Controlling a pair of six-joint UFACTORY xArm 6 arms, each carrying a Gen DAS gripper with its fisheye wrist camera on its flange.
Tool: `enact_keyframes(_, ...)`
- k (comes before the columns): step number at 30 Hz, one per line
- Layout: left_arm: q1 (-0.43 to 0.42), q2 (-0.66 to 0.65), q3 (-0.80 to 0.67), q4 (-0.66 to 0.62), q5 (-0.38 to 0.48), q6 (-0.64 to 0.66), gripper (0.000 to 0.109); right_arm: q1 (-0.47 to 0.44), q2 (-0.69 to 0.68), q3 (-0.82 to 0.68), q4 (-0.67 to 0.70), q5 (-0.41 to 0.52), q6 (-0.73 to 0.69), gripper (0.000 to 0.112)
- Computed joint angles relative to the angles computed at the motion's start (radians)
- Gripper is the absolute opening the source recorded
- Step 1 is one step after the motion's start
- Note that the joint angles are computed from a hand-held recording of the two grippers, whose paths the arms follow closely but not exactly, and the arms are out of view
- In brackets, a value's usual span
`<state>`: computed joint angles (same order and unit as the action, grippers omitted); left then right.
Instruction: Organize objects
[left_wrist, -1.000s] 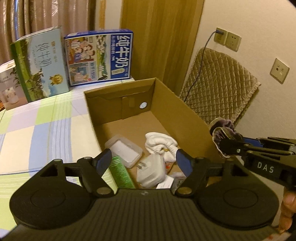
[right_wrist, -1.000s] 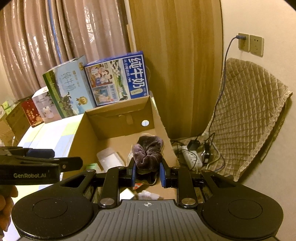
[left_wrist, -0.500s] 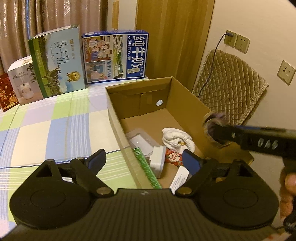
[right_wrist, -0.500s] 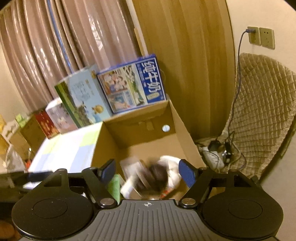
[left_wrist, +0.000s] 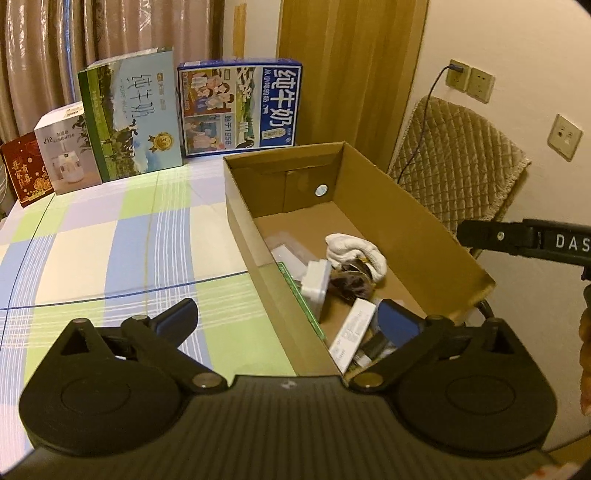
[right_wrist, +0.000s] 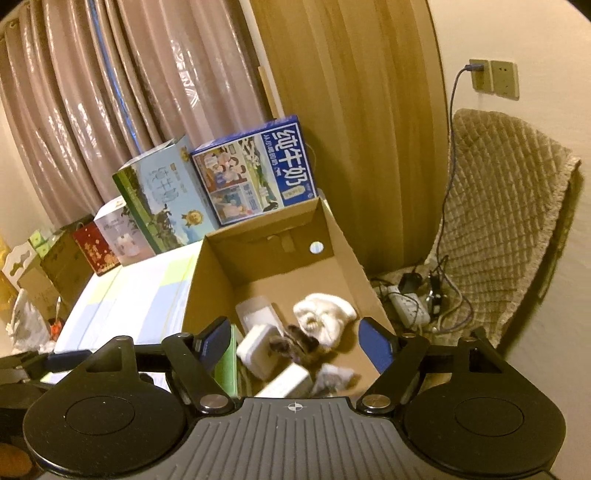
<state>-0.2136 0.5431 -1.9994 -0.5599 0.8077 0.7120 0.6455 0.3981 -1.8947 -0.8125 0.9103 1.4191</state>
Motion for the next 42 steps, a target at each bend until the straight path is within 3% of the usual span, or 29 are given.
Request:
enact_keyframes(7,0.002,-0.164,0.226,-0.038,-0.104,0.048,0.102,0.085,-0.03,0.001,-0.021,0.117,-0.03,0.093)
enact_keyframes(11,0.014,-0.24,0.312,-0.048,-0.114,0.042,0.102,0.126,-0.028,-0.019,-0.019,0.175,-0.058,0.101)
enact_keyframes(23,0.065,-0.431,0.519,-0.066,-0.073,0.026,0.102,0.217,-0.036,-0.013,-0.029,0.239,-0.006,0.101)
enact_keyframes(42,0.111,-0.591,0.716,-0.073,-0.113,0.068,0.102,0.267,-0.021,-0.035,0.04,0.298,-0.061,0.101)
